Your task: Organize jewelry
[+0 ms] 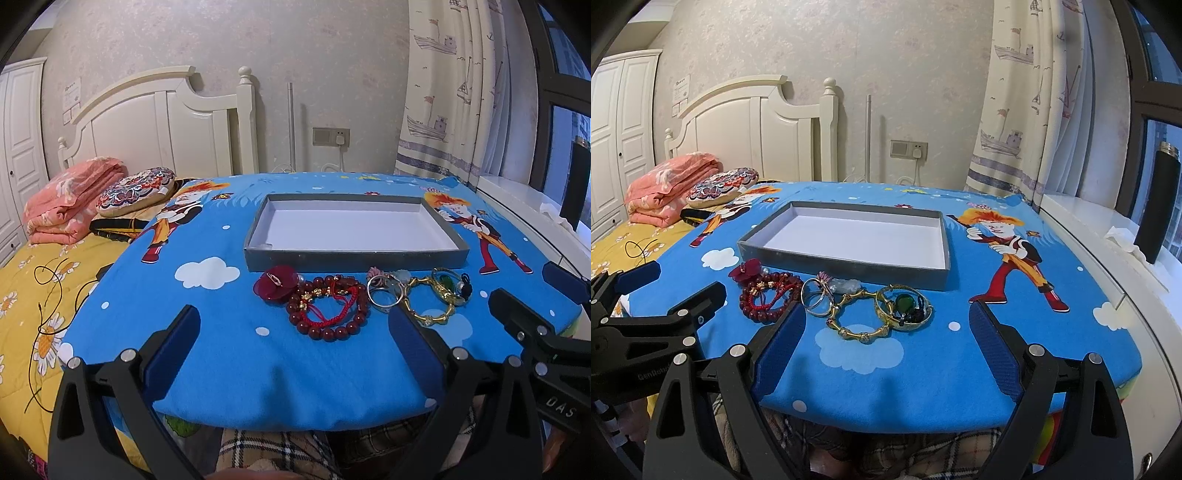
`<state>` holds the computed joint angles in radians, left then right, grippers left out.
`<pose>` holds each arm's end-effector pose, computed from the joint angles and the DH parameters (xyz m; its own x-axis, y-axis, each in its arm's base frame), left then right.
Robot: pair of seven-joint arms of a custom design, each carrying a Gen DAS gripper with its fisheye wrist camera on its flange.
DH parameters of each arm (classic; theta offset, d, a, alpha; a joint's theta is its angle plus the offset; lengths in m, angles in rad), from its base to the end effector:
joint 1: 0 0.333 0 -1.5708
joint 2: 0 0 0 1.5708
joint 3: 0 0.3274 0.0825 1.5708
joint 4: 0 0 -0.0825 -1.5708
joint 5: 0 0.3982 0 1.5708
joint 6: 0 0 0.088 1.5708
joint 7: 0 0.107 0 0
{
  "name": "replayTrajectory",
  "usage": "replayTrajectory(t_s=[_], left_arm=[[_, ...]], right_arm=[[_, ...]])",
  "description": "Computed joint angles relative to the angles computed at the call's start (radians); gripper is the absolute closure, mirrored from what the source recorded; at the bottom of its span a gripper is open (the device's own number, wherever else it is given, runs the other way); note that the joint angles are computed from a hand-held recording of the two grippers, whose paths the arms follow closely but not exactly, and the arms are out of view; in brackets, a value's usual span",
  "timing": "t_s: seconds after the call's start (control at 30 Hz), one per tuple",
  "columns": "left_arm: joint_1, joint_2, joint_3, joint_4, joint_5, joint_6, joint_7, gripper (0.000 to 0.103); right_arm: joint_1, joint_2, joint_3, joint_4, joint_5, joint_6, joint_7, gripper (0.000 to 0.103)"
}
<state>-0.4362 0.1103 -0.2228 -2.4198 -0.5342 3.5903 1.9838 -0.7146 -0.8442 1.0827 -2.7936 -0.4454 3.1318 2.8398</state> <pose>0.4642 -0.2760 0.3850 -0.4153 -0.9092 -0.0292 -0.4687 0.2414 -0.8497 0.3785 0.1701 0.3886 -0.3354 -0.9410 0.0454 -0.4913 0.1335 -0.8607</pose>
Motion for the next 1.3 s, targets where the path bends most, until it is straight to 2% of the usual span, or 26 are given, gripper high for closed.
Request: replayTrajectory(t_s=[0.9,1.13,1.3], left_arm=[[-0.004,0.001,0.001,0.001,-0.007,-0.002,0.006,0.004],[0.012,-0.003,-0.006,-0.014,0.034,0.003,-0.054,0.005],[0.007,-0.003,-0.004,-0.012,0.028,0.007,-0.042,0.005]], right_arm=[[0.002,0.005,-0.005,-0.002,0.005,0.002,-0.007,0.019],[0.002,0.005,-0.006,-0.002,0.005,0.003,-0.008,0.019],[0.002,0.005,-0.006,-0.002,0.006,0.003,-0.01,0.019]])
